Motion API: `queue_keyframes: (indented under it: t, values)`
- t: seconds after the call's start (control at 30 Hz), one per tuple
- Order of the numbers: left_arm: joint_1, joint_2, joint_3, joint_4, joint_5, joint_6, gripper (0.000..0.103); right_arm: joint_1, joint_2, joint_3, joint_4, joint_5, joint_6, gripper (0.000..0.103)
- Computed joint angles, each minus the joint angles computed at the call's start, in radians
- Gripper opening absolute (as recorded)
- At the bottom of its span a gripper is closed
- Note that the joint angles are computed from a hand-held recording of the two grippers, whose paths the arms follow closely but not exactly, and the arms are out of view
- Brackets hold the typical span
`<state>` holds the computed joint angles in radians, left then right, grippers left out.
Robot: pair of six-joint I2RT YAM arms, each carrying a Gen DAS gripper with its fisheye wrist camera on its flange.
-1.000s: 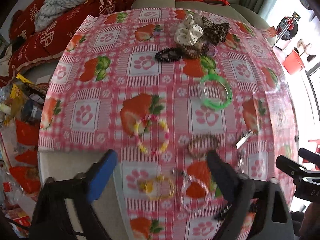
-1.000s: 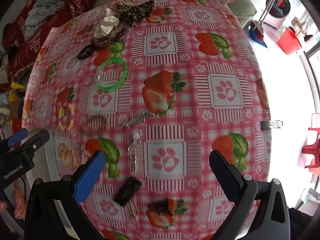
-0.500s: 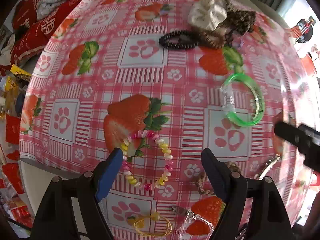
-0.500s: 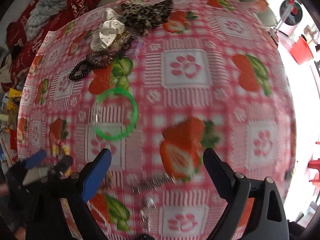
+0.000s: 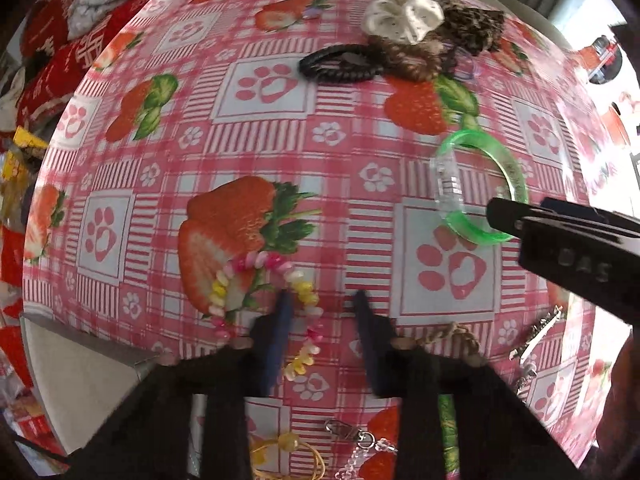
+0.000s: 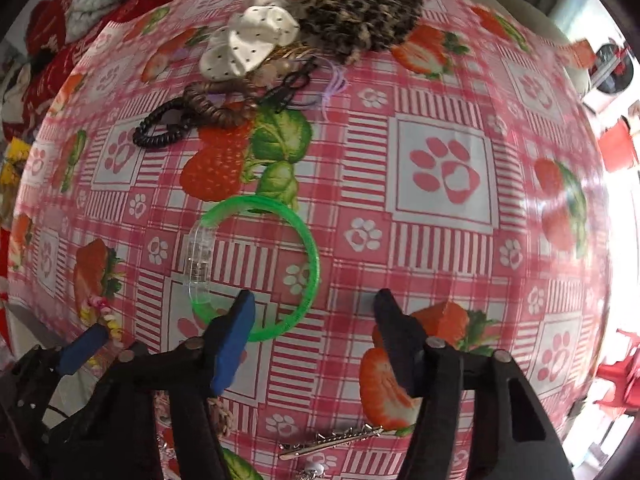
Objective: Organize jewelry
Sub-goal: 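Close the left tool on the pink-yellow beaded bracelet while the right tool grasps the green bangle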
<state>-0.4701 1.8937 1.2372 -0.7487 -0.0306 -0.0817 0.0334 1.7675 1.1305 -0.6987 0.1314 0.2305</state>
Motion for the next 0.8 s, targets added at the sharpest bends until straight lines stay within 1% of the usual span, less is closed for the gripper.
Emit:
queue_keyframes:
  t: [0.03, 0.1, 0.13, 0.2, 0.27, 0.33, 0.37, 0.47, 0.6, 0.63, 0.67, 0.7, 0.73, 0.8]
  values:
    - [-0.006, -0.003, -0.003, -0.004, -0.001, -0.004, 0.016, 0.007, 0.006, 0.005, -0.003, 0.015, -0.001, 0.056]
    - [-0.001, -0.001, 0.007, -0.015, 0.027, -0.013, 0.015, 0.013, 0.009, 0.009, -0.005, 0.033, 0.003, 0.049]
    - [0.000, -0.002, 0.009, -0.018, 0.038, -0.016, 0.015, 0.012, 0.008, 0.009, -0.004, 0.039, 0.003, 0.043]
    - [0.004, -0.013, 0.003, -0.014, 0.044, -0.011, 0.015, 0.007, 0.008, 0.010, 0.000, 0.039, -0.007, 0.036]
    - [0.004, -0.026, 0.004, -0.018, 0.049, -0.009, 0.015, 0.007, -0.005, -0.005, 0.012, 0.039, -0.015, 0.019]
    - [0.007, -0.044, -0.001, -0.021, 0.055, -0.007, 0.015, -0.003, -0.015, -0.017, 0.021, 0.028, -0.021, 0.010]
    - [0.011, -0.055, -0.006, -0.021, 0.059, -0.010, 0.015, -0.006, -0.014, -0.015, 0.023, 0.024, -0.020, 0.007]
    - [0.018, -0.071, 0.010, -0.037, 0.074, -0.014, 0.015, -0.015, -0.053, -0.049, 0.031, 0.005, -0.023, 0.007]
    - [0.048, -0.107, 0.015, -0.048, 0.092, 0.012, 0.015, -0.034, -0.108, -0.061, 0.011, -0.015, -0.049, 0.007]
    - [0.046, -0.140, -0.009, -0.050, 0.094, 0.010, 0.015, -0.040, -0.123, -0.061, 0.002, -0.019, -0.051, 0.007]
    - [0.048, -0.151, -0.002, -0.059, 0.098, 0.011, 0.015, -0.046, -0.136, -0.061, -0.008, -0.026, -0.051, 0.007]
    - [0.070, -0.176, -0.031, -0.048, 0.104, 0.033, 0.015, -0.052, -0.150, -0.063, -0.016, -0.036, -0.051, 0.007]
    - [0.070, -0.188, -0.022, -0.057, 0.109, 0.032, 0.015, -0.058, -0.175, -0.072, -0.028, -0.048, -0.046, 0.007]
    - [0.130, -0.289, -0.076, -0.091, 0.138, 0.083, 0.015, -0.050, -0.220, -0.096, -0.041, -0.058, -0.027, 0.007]
